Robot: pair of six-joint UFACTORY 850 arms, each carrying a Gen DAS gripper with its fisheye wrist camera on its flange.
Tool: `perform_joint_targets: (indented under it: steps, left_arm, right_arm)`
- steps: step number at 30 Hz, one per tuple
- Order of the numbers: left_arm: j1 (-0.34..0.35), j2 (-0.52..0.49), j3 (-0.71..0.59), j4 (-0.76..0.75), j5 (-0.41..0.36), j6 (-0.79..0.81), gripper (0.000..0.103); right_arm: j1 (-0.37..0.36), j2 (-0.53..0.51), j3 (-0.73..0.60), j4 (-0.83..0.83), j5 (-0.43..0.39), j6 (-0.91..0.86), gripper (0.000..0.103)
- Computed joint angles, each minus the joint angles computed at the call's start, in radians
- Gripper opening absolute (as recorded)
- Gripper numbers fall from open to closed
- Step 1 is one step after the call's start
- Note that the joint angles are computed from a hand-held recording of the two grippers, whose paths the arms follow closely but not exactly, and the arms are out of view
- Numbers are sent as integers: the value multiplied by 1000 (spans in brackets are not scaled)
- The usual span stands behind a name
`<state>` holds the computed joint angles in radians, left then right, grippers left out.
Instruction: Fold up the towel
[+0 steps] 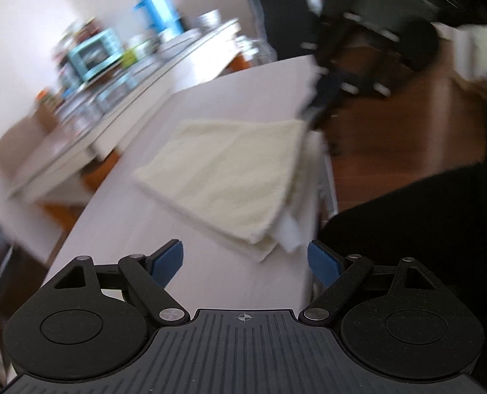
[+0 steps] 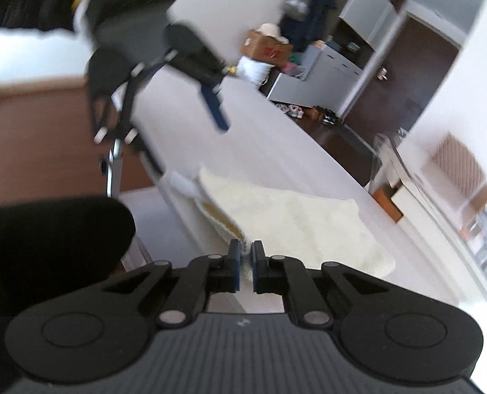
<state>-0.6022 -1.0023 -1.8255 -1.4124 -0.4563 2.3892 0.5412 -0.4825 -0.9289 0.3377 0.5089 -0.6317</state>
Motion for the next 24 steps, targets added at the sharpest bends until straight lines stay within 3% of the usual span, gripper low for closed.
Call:
perform_joint_targets:
  steps: [2,7,10,12,14,18,24]
  left_arm:
    - [-11,-21,-27,10,-9,43,79]
    - [-32,-69,-95,43,-24,103,72]
    - [-45,-99,-143,88,-32,82,62]
    - [-52,-113,-173,163,-37,10,44]
    - [-60,-124,-196,241,-37,-70,13]
    - [-63,-120,-217,391,-63,-257,8]
    - [-37,-160,-348,470,-217,-548,7]
  right_arm:
    - [-23,21,16,-77,-1,102,8]
    - [-64,75,53,-198,-10,269,8]
    - [-76,87,64,-214,-10,295,8]
    - [-82,94,72,-209,-11,295,8]
    - [-82,99,78,-205,-15,295,8]
    - [-93,102,91,-279,-35,363,8]
    - [-141,117,116,-524,-13,615,7]
